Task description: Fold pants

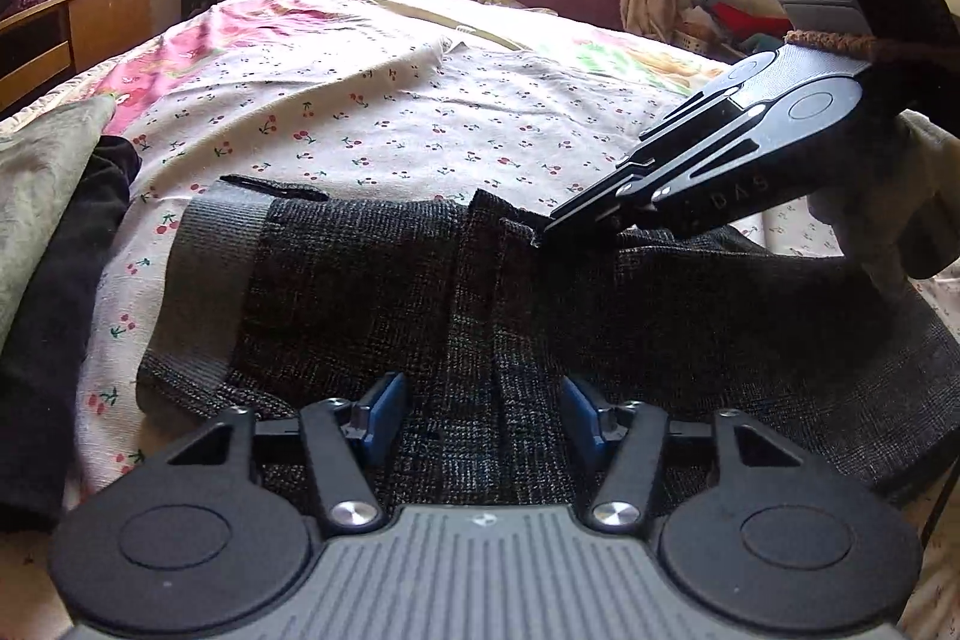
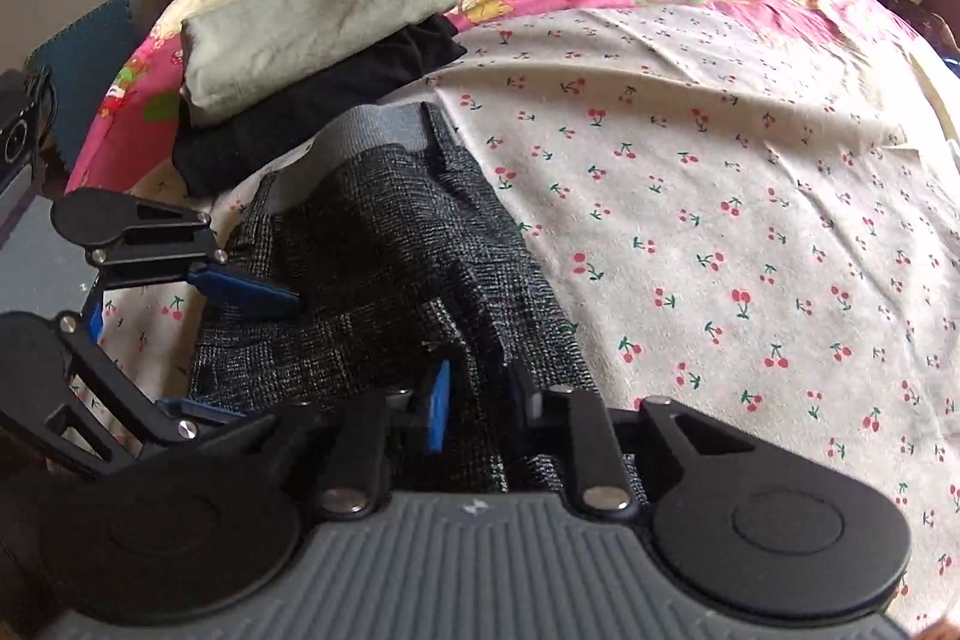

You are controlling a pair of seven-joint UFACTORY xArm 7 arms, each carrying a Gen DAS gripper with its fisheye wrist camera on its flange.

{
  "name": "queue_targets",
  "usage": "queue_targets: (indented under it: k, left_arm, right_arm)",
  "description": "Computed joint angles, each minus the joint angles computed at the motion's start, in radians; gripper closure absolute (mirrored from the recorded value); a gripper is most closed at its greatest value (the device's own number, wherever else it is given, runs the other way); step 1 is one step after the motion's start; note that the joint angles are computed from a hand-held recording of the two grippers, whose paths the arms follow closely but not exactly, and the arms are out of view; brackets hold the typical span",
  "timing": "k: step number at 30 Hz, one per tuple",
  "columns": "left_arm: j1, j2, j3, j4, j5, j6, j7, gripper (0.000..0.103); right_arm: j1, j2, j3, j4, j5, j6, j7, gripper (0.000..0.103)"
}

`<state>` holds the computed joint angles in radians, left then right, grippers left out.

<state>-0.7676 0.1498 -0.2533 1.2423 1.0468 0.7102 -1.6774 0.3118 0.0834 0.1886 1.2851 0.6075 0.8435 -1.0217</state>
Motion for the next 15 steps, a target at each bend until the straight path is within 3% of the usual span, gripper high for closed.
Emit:
queue_targets:
  k: [1,2,6,7,8,9,10,12,15]
  left_arm:
    - [0.007,-0.02,0.005,-0.02,0.017,-0.031,-0.009,0.064]
    - [0.017,-0.041,0.008,-0.039,0.028,-0.058,-0.023,0.084]
    - [0.064,-0.102,-0.001,-0.104,0.067,-0.135,-0.105,0.083]
    - [0.077,-0.107,-0.006,-0.117,0.061,-0.163,-0.118,0.081]
    - [0.087,-0.106,-0.012,-0.124,0.046,-0.178,-0.12,0.069]
    - [0.091,-0.103,-0.019,-0.129,0.04,-0.184,-0.127,0.05]
    - [0.09,-0.099,-0.025,-0.13,0.049,-0.179,-0.146,0.042]
    - [0.084,-0.092,-0.034,-0.13,0.08,-0.175,-0.186,0.031]
    - [0.06,-0.049,-0.042,-0.09,0.081,-0.126,-0.176,0.021]
  right_arm:
    - [0.0,-0.006,-0.002,0.005,0.002,-0.003,0.027,0.101]
    - [0.0,-0.008,-0.001,0.025,0.016,0.004,0.049,0.101]
    - [0.009,-0.02,0.007,0.072,0.034,0.05,-0.005,0.102]
    - [0.014,-0.02,0.008,0.074,0.013,0.049,-0.022,0.097]
    - [0.017,-0.001,0.007,0.097,-0.013,0.069,-0.028,0.095]
    - [0.017,0.016,0.005,0.118,-0.042,0.1,-0.019,0.087]
    - [0.017,0.037,0.003,0.143,-0.073,0.139,-0.007,0.068]
    - [0.019,0.059,0.004,0.152,-0.135,0.167,-0.002,0.049]
    - [0.023,0.064,0.009,0.117,-0.188,0.122,-0.045,0.046]
